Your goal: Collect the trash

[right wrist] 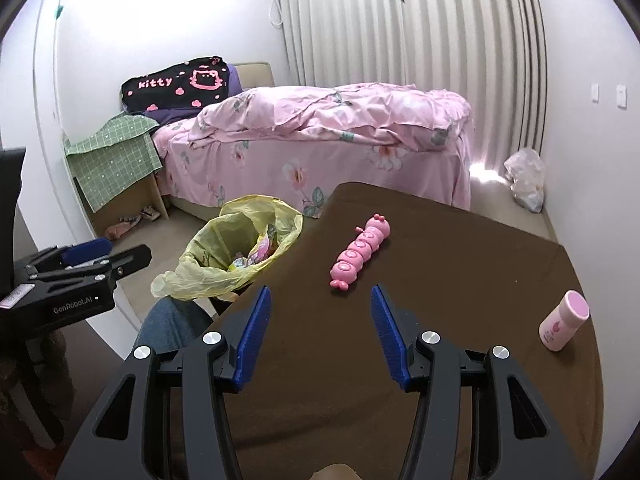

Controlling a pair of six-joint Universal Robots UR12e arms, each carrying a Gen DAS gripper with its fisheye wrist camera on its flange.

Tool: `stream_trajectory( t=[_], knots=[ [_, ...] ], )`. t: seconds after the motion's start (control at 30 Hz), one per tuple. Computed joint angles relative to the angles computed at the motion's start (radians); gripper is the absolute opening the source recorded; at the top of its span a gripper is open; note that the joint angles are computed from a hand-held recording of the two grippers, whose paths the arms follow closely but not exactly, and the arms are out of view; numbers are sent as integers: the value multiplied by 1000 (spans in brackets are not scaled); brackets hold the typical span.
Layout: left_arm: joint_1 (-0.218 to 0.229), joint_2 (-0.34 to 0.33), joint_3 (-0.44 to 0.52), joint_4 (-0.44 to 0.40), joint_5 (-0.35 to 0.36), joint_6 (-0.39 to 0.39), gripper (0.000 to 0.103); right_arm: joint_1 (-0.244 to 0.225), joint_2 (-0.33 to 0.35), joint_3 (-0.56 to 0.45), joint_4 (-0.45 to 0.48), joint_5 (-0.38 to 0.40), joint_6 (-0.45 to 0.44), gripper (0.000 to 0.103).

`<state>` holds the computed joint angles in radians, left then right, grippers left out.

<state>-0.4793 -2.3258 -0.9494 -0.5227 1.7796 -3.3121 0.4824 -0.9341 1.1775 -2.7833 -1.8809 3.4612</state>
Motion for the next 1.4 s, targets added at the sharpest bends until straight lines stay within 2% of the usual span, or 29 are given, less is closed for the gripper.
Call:
stream_trajectory(
  t=[0.4, 1.4],
  knots=[
    [0, 7, -16, 34, -4, 10, 72, 6, 7, -16, 5, 2, 1, 49],
    [6, 6, -18, 32, -34, 31, 72, 8, 14, -24, 13, -11, -1, 49]
  ],
)
